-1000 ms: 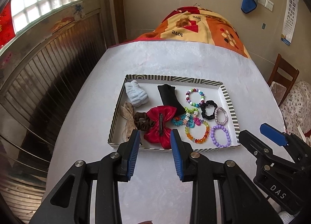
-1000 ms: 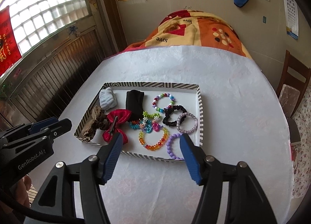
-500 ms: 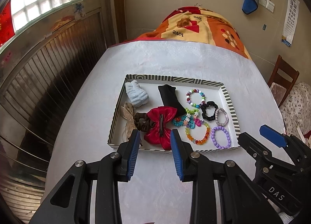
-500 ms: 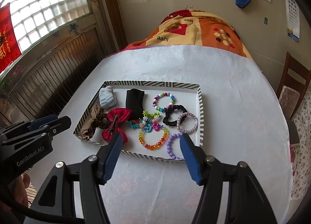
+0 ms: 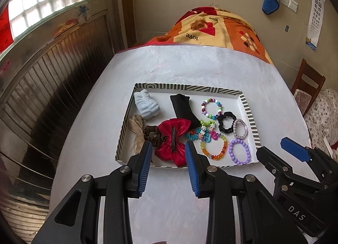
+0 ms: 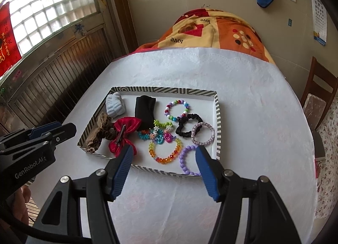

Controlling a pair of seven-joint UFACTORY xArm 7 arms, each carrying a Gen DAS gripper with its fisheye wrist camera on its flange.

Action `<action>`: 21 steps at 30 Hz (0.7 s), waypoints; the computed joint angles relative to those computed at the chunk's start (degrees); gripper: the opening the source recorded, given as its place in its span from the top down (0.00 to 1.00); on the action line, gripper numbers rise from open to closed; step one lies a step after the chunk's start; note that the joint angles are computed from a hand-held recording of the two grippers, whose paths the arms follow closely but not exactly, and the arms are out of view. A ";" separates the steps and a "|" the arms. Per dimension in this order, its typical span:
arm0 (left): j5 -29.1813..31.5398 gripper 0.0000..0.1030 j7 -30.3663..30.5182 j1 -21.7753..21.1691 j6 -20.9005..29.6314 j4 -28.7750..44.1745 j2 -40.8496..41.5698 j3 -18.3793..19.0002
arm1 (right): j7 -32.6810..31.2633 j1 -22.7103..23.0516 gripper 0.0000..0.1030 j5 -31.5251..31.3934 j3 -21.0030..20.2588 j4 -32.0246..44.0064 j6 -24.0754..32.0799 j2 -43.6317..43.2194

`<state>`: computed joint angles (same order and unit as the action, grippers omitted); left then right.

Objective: Organize jewelry

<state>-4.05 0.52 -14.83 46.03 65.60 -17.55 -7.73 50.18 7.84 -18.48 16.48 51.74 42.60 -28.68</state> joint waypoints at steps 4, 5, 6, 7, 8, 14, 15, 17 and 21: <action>0.20 0.77 -0.24 -0.11 0.19 0.42 0.40 -0.23 | -0.42 -0.06 0.38 -0.04 -0.37 -0.05 -0.11 0.15; 0.32 0.77 -0.30 -0.12 0.27 0.48 0.45 -0.28 | -0.60 -0.03 0.38 0.05 -0.49 -0.09 -0.14 0.24; 0.43 0.77 -0.46 -0.14 0.39 0.61 0.53 -0.37 | -0.74 0.01 0.38 0.15 -0.54 0.02 -0.03 0.31; 0.42 0.77 -0.50 -0.17 0.44 0.68 0.63 -0.37 | -0.88 0.02 0.38 0.21 -0.65 -0.04 -0.15 0.40; 0.41 0.77 -0.58 -0.20 0.44 0.68 0.69 -0.39 | -0.92 0.02 0.38 0.24 -0.65 0.00 -0.09 0.40; 0.39 0.77 -0.72 -0.31 0.63 1.04 1.17 -0.36 | -0.84 -0.03 0.38 0.27 -0.56 0.11 -0.04 0.51; 0.39 0.77 -0.71 -0.31 0.66 1.09 1.22 -0.33 | -0.85 -0.03 0.38 0.24 -0.53 0.17 0.05 0.54; 0.12 0.77 -0.61 -0.40 0.80 1.14 1.26 -0.25 | -0.95 0.02 0.38 0.30 -0.59 0.23 0.13 0.60; -0.32 0.77 -0.30 -0.53 0.59 1.01 1.56 -0.14 | -1.54 0.27 0.38 0.70 -0.99 0.09 -0.05 1.00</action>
<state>-4.37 0.22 -15.37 46.63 66.61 -16.00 -7.87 48.64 8.11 -17.77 15.49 51.83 42.54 -27.68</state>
